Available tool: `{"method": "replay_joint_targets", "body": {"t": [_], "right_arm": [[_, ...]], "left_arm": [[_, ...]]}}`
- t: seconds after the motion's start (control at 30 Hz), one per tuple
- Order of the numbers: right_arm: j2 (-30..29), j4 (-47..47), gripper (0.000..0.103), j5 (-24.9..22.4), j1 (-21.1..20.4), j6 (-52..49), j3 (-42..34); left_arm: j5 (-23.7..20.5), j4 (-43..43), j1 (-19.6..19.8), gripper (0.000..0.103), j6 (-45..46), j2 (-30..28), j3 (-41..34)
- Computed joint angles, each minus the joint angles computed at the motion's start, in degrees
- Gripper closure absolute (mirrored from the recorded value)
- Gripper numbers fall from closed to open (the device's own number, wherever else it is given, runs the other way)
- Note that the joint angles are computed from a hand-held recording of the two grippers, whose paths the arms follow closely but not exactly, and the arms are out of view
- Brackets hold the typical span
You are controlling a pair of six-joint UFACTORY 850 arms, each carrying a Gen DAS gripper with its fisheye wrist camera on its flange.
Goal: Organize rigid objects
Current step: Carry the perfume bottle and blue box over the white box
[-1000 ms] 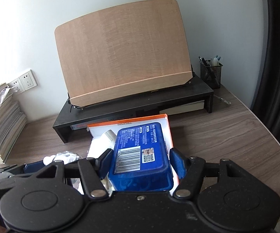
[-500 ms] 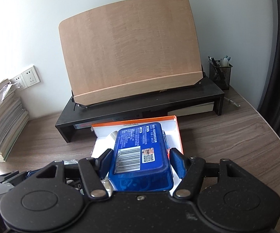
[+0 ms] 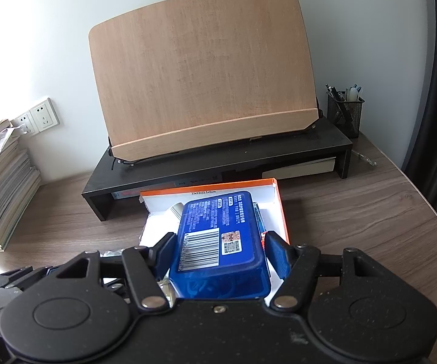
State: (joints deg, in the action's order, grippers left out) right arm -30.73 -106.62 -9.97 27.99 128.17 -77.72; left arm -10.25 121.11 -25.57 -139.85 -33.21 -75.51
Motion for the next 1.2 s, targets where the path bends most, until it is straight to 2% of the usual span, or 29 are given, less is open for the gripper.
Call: {"method": "replay_joint_targets", "body": {"t": [0.7,1.2], "right_arm": [[-2.3,9.6,0.026,0.4,0.0,-9.5,-2.9],[-4.6,17.9,0.026,1.1,-0.4,-18.8,-5.7]], "left_arm": [[1.3,2.1,0.6,0.023,-1.6,-1.4,-1.5],[2.6,-1.8,1.1,0.023,3.1,-3.1,-3.8]]}}
